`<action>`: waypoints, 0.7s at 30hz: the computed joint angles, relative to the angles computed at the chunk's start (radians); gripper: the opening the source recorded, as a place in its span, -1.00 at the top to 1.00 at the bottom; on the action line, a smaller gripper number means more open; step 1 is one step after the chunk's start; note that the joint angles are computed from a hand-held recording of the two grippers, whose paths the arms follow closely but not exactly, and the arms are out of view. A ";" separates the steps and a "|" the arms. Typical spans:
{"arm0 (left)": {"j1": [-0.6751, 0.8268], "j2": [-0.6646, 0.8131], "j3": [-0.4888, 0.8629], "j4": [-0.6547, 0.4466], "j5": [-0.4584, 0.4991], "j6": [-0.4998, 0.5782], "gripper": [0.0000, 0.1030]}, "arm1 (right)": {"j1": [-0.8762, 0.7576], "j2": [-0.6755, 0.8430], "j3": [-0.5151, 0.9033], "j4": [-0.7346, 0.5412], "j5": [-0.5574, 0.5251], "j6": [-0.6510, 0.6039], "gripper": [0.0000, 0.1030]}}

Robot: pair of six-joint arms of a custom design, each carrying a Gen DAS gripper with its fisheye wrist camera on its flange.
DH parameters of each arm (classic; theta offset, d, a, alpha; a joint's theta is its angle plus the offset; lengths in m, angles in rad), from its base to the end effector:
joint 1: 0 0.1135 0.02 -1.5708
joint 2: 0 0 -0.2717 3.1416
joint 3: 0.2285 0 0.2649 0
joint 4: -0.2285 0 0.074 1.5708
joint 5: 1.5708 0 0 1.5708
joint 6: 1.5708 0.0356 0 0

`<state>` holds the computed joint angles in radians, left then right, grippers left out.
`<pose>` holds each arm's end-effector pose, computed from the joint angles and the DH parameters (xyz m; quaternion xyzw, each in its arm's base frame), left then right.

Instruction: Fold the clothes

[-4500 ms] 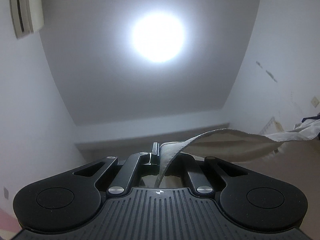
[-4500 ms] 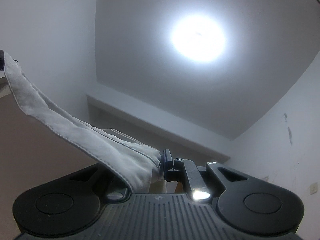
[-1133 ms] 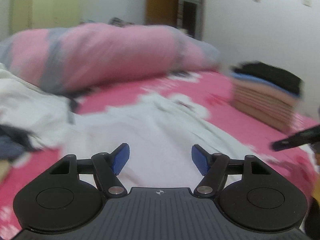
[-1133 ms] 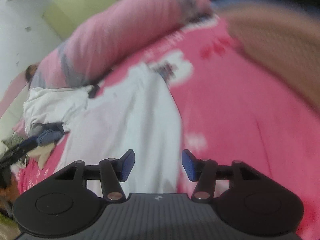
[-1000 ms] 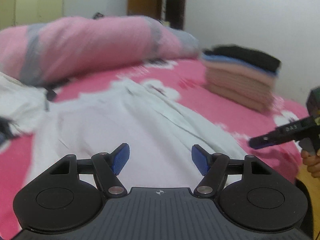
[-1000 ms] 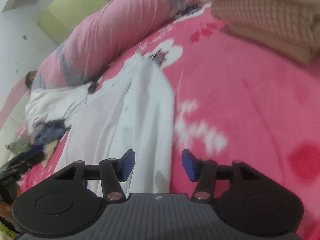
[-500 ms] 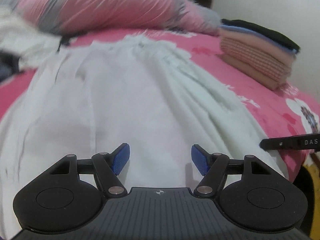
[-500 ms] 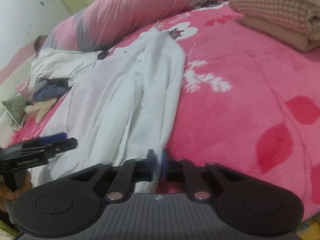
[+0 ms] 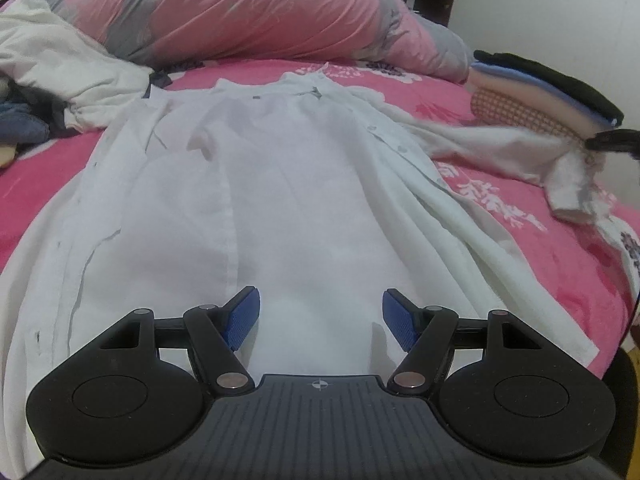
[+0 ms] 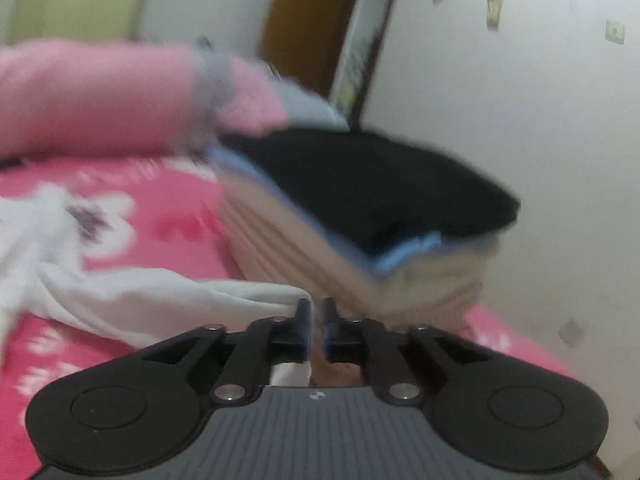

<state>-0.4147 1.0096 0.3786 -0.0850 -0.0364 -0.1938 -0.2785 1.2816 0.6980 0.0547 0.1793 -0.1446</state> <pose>0.1852 -0.0801 0.1678 0.0928 0.9052 -0.1084 0.4004 0.2723 -0.0845 0.2268 0.1023 0.8589 -0.1800 0.4683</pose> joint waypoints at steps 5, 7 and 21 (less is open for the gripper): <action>0.005 0.010 -0.017 0.042 -0.003 0.036 -0.33 | -0.007 -0.153 -0.154 0.047 -0.085 0.094 -0.09; 0.017 0.021 -0.017 0.051 0.014 0.042 -0.33 | -0.003 -0.292 -0.224 0.015 -0.201 0.160 -0.11; 0.094 -0.032 -0.076 0.055 0.056 0.030 -0.33 | 0.190 -0.048 -0.201 -0.108 -0.617 0.270 0.97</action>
